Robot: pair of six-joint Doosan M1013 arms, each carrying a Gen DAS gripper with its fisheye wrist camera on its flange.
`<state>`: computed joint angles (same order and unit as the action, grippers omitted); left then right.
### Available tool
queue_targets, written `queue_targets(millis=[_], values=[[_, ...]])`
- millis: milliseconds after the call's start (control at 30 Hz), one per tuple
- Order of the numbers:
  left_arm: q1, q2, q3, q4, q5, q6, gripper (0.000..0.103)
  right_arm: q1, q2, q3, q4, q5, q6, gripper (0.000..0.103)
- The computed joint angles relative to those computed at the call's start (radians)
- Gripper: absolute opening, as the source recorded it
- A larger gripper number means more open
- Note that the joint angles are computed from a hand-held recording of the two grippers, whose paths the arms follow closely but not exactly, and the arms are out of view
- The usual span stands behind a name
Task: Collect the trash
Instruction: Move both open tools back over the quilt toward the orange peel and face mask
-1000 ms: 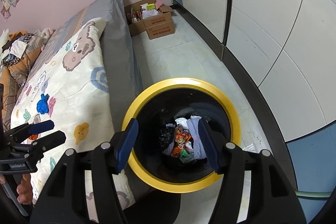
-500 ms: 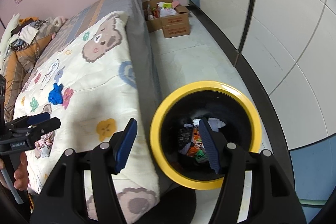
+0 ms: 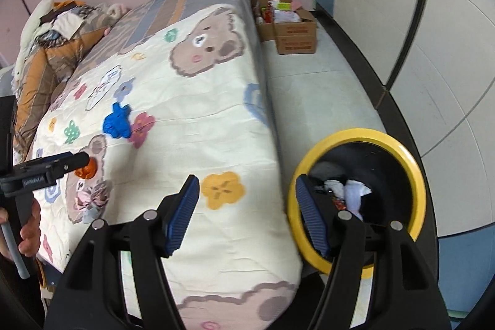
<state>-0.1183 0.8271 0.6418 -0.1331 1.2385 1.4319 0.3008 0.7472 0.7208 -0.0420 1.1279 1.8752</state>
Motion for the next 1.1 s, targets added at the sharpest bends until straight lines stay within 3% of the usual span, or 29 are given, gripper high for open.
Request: queue_targets(millis=[600,1100], values=[[0.106,-0.051,0.122,0.058,-0.041,-0.081,0.082,0.086,0.114,-0.182,0.086,0.098,-0.075,0.061],[0.149,-0.046,0.180,0.027,-0.049,-0.117,0.082,0.142,0.220,-0.339,0.168,0.210,-0.134,0.061]])
